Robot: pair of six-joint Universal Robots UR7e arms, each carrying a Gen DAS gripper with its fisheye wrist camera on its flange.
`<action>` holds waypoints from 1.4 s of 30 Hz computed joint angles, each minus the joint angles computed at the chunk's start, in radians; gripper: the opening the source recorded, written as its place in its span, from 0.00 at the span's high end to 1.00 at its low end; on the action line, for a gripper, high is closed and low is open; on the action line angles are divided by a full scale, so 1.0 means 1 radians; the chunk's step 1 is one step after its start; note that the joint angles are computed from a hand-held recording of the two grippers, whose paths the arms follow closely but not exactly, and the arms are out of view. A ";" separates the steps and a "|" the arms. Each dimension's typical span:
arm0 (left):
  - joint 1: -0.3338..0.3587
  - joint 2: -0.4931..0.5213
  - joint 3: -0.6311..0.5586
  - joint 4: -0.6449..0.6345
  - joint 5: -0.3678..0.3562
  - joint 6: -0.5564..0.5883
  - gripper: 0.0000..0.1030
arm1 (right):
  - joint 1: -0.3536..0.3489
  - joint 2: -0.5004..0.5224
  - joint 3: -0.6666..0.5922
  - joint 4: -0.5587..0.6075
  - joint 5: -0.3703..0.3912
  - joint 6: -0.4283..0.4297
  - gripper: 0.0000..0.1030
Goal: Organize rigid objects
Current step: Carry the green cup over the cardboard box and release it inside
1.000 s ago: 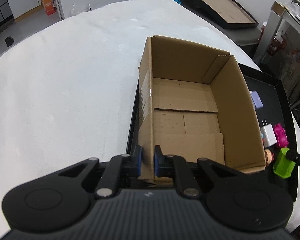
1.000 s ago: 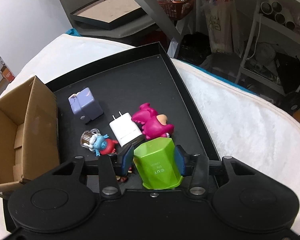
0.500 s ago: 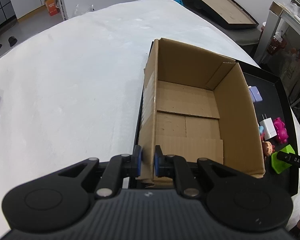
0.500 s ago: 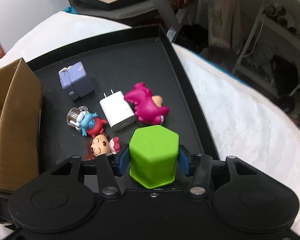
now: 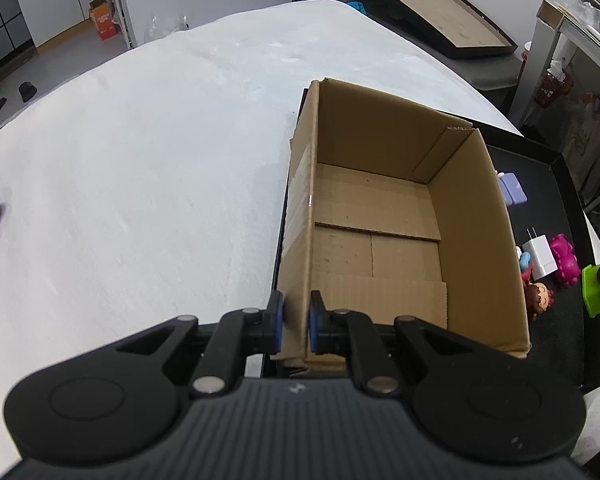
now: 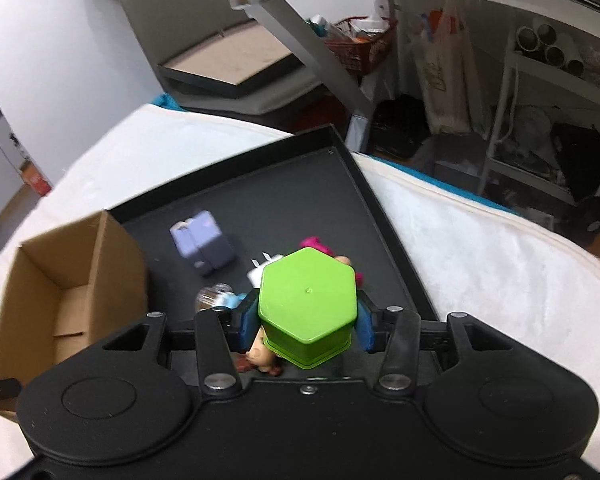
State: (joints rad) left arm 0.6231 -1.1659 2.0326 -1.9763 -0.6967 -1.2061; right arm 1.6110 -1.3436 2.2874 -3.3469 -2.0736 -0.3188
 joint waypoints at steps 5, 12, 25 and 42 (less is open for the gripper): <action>0.000 0.005 -0.005 0.011 0.002 0.006 0.89 | 0.009 -0.004 0.001 0.002 0.046 -0.019 0.55; 0.003 0.014 -0.017 0.004 0.018 0.016 0.90 | 0.035 0.023 -0.028 0.006 0.125 -0.050 0.55; 0.012 0.020 -0.028 -0.002 0.017 0.038 0.90 | 0.056 0.066 -0.074 -0.017 0.238 -0.090 0.55; 0.028 -0.003 -0.018 -0.039 -0.001 0.064 0.90 | 0.099 0.152 -0.158 0.107 0.361 -0.207 0.55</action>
State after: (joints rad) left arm 0.6507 -1.1686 2.0142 -2.0154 -0.6972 -1.1422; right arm 1.7103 -1.1914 2.1296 -3.2395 -1.7124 -0.5255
